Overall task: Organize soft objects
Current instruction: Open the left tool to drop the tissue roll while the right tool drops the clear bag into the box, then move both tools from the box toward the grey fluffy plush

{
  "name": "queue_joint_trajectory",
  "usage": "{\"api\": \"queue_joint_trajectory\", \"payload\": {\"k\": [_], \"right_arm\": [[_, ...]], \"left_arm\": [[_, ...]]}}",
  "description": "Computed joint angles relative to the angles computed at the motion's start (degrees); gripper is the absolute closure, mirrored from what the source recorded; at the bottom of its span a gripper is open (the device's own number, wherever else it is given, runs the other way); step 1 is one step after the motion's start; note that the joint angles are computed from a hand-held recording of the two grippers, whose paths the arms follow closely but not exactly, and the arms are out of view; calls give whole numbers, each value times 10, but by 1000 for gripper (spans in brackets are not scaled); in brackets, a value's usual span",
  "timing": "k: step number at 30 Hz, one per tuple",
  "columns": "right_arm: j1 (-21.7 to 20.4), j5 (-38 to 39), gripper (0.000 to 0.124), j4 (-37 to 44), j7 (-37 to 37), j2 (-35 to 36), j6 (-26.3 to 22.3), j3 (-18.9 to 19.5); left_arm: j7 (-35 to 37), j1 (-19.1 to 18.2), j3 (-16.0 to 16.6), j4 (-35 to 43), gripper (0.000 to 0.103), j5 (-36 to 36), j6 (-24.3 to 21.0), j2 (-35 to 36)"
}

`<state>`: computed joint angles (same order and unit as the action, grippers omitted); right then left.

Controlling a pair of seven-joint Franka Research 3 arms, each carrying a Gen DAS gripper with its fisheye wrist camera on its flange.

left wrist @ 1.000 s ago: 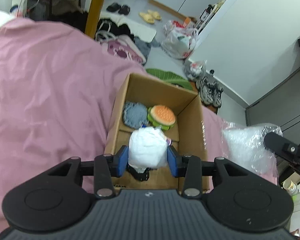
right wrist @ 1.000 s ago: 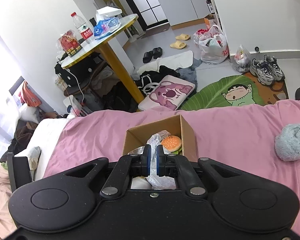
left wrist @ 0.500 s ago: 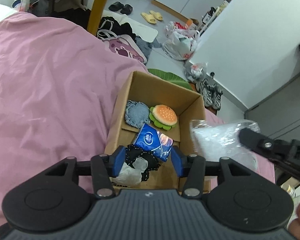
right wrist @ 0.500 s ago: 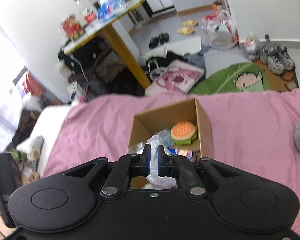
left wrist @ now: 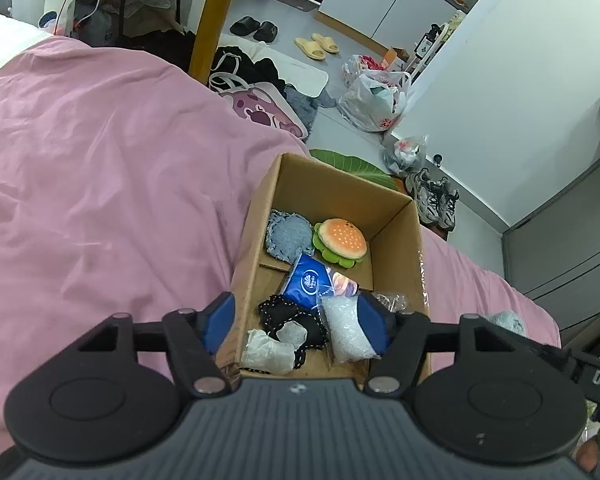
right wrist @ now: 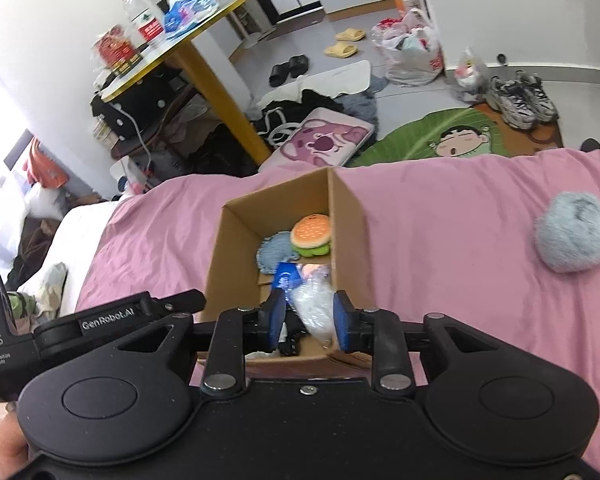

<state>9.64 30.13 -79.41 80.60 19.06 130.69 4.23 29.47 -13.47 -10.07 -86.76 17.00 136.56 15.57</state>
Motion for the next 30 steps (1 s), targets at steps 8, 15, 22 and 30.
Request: {"api": "queue_joint_trajectory", "payload": {"k": [8,15,22,30], "right_arm": [[-12,42,70,-53,-43,-31,43,2],[-26,77,46,-69,-89,-45,56,-1],[-47,135,23,-84,-166,-56,49,-2],[-61,169,21,-98,-197,-63,50,-11]], "left_arm": [[-41,-14,8,-15,27,44,-3,-18],[-12,-32,2,67,25,76,-81,18],[-31,-77,12,137,18,133,-145,51],[-37,-116,18,203,3,173,-178,84]]}}
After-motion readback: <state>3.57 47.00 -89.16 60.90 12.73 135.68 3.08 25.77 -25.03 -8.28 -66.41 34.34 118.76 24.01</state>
